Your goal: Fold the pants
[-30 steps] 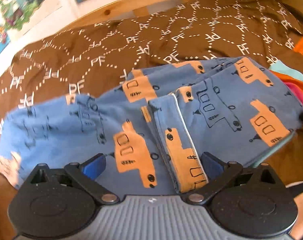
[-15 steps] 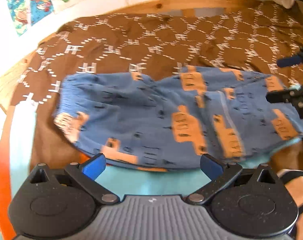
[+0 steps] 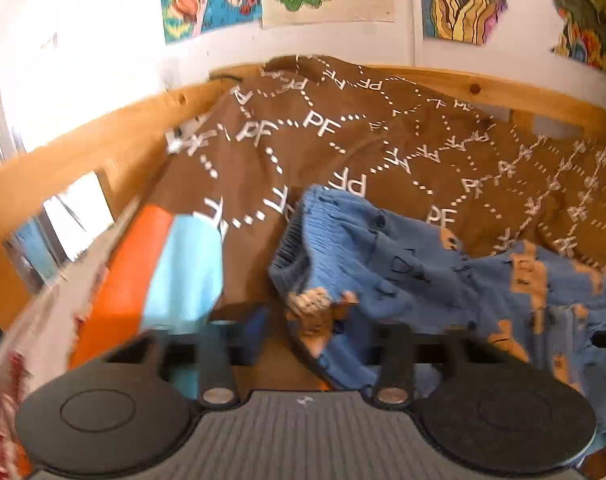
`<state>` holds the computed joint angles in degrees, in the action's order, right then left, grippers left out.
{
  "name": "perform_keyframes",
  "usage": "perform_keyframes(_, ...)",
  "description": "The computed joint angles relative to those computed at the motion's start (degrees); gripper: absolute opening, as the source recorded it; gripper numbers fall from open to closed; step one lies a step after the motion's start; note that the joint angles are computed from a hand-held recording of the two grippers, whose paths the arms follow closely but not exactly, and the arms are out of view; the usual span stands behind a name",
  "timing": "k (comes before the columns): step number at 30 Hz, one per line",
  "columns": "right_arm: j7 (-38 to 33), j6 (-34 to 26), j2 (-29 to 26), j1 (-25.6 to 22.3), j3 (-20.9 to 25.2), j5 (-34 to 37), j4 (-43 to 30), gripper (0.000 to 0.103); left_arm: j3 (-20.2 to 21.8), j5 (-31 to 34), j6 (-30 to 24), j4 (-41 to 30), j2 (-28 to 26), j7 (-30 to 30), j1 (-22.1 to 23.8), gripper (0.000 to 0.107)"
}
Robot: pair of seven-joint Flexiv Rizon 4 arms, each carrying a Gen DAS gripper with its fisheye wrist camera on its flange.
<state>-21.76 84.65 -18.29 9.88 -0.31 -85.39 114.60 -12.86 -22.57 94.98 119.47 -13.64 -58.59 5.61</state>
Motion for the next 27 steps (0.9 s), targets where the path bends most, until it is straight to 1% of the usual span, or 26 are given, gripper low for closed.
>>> perform_keyframes(1, -5.67, 0.60, -0.15, -1.34, 1.93, 2.87, -0.73, 0.102, -3.60, -3.41, 0.12, 0.66, 0.21, 1.72, 2.53, 0.019)
perform_keyframes(2, -15.00, 0.52, -0.74, -3.53, 5.72, 8.38, -2.07, 0.102, -5.33, -3.62, 0.38, 0.71, 0.15, 0.91, 4.13, 0.018)
perform_keyframes(3, -24.33, -0.52, -1.74, -6.11, 10.39, 14.19, -3.85, 0.102, -7.43, -4.92, 1.20, 1.26, 0.34, 1.62, 5.67, 0.017)
perform_keyframes(4, -33.66, -2.19, -3.01, -8.19, 15.06, 20.17, -6.27, 0.102, -11.40, -5.88, 2.86, 2.04, 0.36, 2.26, 8.76, 0.016)
perform_keyframes(5, -43.00, -4.99, -4.69, -9.79, 19.72, 26.67, -9.50, 0.102, -16.07, -5.78, 4.70, 2.94, 0.27, 2.25, 12.70, 0.015)
perform_keyframes(6, -52.33, -9.21, -6.51, -10.79, 24.39, 33.66, -13.56, 0.102, -18.93, -5.32, 6.46, 3.58, 0.05, 2.23, 15.04, 0.015)
perform_keyframes(7, -61.66, -13.70, -7.87, -10.42, 27.36, 41.51, -17.59, 0.101, -19.93, -4.45, 8.15, 3.88, -0.33, 2.18, 15.78, 0.015)
perform_keyframes(8, -68.65, -17.68, -9.27, -8.96, 28.47, 47.54, -21.72, 0.101, -19.06, -3.27, 9.22, 3.68, -0.81, 2.38, 14.92, 0.015)
perform_keyframes(9, -74.28, -21.26, -10.65, -7.12, 28.73, 52.38, -25.48, 0.101, -16.39, -2.06, 10.05, 3.13, -1.40, 2.66, 12.46, 0.015)
perform_keyframes(10, -79.28, -24.35, -12.67, -6.87, 30.57, 54.88, -28.85, 0.100, -12.73, -1.70, 10.67, 2.52, -1.94, 3.08, 9.11, 0.015)
perform_keyframes(11, -83.19, -26.22, -13.98, -6.29, 31.24, 55.76, -30.80, 0.093, -8.91, -1.94, 10.69, 1.95, -2.27, 3.40, 5.64, 0.015)
perform_keyframes(12, -85.46, -26.95, -15.25, -4.65, 30.20, 54.80, -32.19, 0.088, -5.92, -2.21, 10.18, 1.77, -2.23, 3.27, 2.99, 0.015)
perform_keyframes(13, -85.30, -25.74, -16.32, -3.02, 28.43, 54.13, -33.12, 0.076, -2.54, -2.74, 9.21, 1.20, -2.28, 2.99, 0.01, 0.015)
perform_keyframes(14, -83.94, -23.57, -17.24, -1.96, 27.19, 54.86, -33.82, 0.068, -0.54, -2.92, 8.45, 0.92, -2.27, 2.19, -1.63, 0.016)
perform_keyframes(17, -80.48, -20.22, -19.84, -0.92, 26.85, 61.49, -36.75, 0.063, 0.12, -1.91, 7.15, 0.70, -2.30, -0.52, -1.44, 0.019)
perform_keyframes(19, -81.55, -16.91, -20.64, -0.29, 26.41, 63.57, -36.74, 0.063, 0.75, -0.38, 7.49, 0.49, -2.65, -1.62, -1.67, 0.019)
perform_keyframes(21, -81.65, -14.21, -21.04, 1.00, 24.80, 64.76, -37.01, 0.054, 3.82, 1.18, 8.09, -0.12, -3.25, -2.34, -4.32, 0.019)
perform_keyframes(22, -81.31, -14.40, -21.21, 1.82, 23.76, 65.30, -37.58, 0.031, 5.36, 1.86, 8.34, -0.47, -3.61, -2.75, -5.64, 0.019)
perform_keyframes(23, -80.22, -15.07, -21.36, 3.14, 21.91, 65.40, -38.21, 0.000, 7.55, 2.20, 8.10, -1.14, -3.98, -3.25, -7.65, 0.019)
perform_keyframes(24, -79.68, -15.87, -21.70, 4.12, 20.63, 65.76, -39.18, 0.001, 10.42, 2.23, 7.32, -1.94, -4.30, -3.88, -10.28, 0.019)
perform_keyframes(25, -79.80, -16.07, -22.10, 4.57, 20.11, 66.62, -39.75, 0.000, 11.74, 2.87, 6.48, -2.46, -4.32, -4.83, -11.30, 0.019)
perform_keyframes(26, -79.98, -16.32, -22.33, 5.23, 19.26, 67.06, -40.16, 0.000, 11.20, 3.03, 6.12, -2.43, -4.05, -5.41, -10.73, 0.019)
perform_keyframes(27, -80.33, -15.86, -22.36, 6.04, 17.99, 67.02, -40.11, 0.000, 9.00, 3.32, 5.96, -2.00, -3.57, -6.13, -8.55, 0.019)
